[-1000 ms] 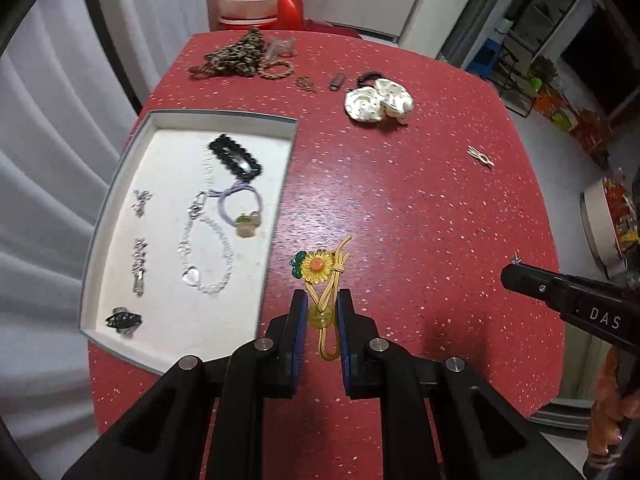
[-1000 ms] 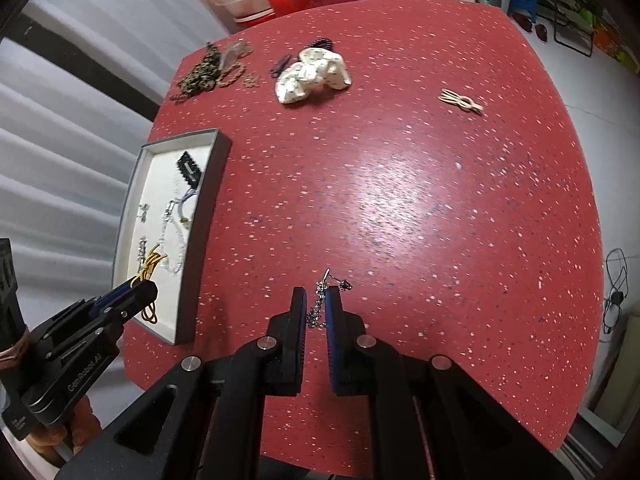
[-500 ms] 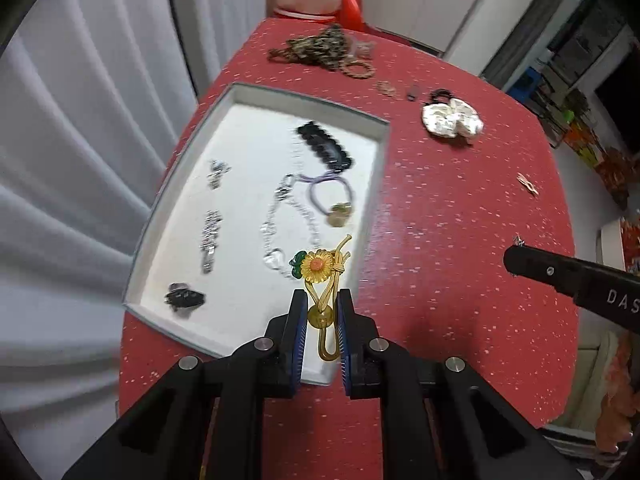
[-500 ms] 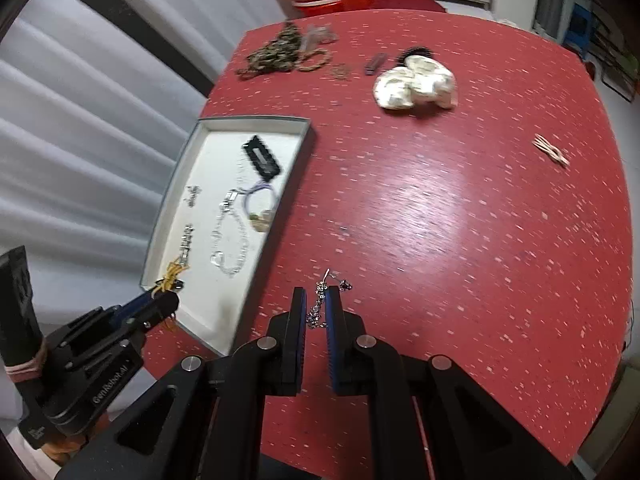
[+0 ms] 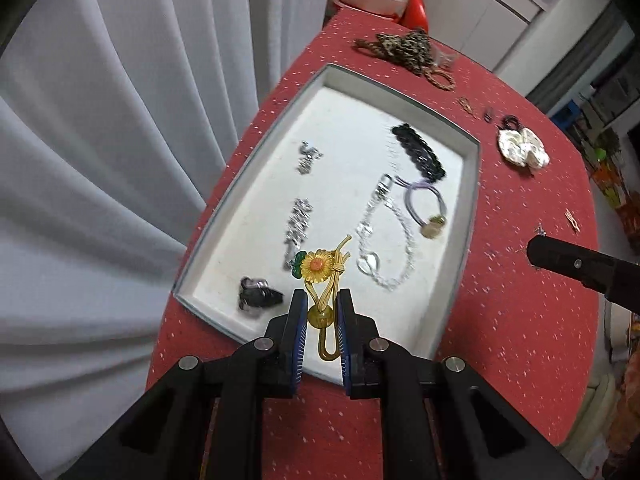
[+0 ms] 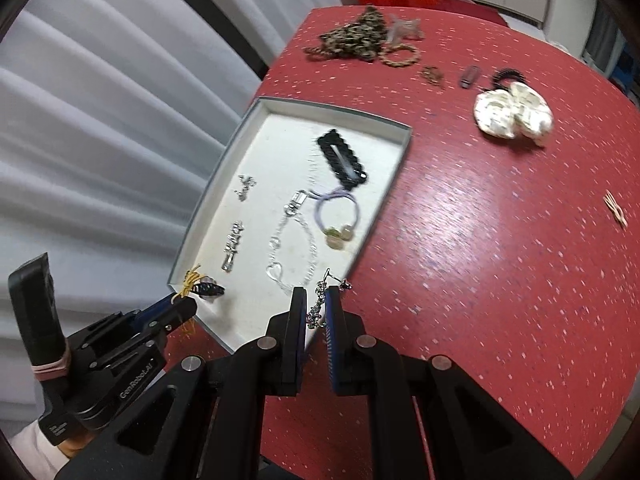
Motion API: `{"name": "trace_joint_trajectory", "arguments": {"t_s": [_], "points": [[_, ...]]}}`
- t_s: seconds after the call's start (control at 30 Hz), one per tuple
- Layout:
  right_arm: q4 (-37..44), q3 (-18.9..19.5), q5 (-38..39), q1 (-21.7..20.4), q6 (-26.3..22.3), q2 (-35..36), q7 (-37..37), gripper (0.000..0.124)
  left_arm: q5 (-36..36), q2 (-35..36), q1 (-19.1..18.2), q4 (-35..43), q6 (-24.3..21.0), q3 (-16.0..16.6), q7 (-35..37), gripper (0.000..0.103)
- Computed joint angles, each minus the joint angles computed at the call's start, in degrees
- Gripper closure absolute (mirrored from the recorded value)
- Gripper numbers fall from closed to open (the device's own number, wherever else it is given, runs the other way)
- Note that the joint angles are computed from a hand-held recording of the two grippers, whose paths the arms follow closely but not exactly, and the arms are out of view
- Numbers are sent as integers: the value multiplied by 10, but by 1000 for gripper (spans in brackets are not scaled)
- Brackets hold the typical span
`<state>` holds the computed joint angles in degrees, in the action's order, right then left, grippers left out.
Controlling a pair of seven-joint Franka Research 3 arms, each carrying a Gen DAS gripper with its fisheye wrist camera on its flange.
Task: Organize jewelry
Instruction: 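Carry the sunflower hair tie and silver earring over the white tray with both tools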
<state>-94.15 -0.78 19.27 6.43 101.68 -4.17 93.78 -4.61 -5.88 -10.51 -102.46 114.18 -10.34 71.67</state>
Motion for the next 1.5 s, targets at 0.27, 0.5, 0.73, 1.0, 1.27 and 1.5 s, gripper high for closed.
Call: {"name": "trace_joint_trajectory", "arguments": {"t_s": [0.27, 0.5, 0.73, 1.0, 1.27, 1.5], "points": [[65, 6, 2, 9, 15, 74, -8, 114, 11, 51, 9, 37, 35, 0, -8, 87], [127, 8, -1, 10, 26, 143, -8, 114, 18, 117, 12, 90, 56, -8, -9, 87], [151, 2, -21, 5, 39, 181, 8, 114, 39, 177, 6, 139, 62, -15, -12, 87], [165, -4, -40, -2, 58, 220, 45, 114, 81, 221, -3, 170, 66, -16, -26, 87], [164, -2, -43, -3, 74, 237, 54, 114, 116, 232, -13, 175, 77, -15, -29, 87], [165, 1, -32, -5, 71, 239, 53, 114, 134, 241, -20, 190, 66, -15, -28, 87]]}}
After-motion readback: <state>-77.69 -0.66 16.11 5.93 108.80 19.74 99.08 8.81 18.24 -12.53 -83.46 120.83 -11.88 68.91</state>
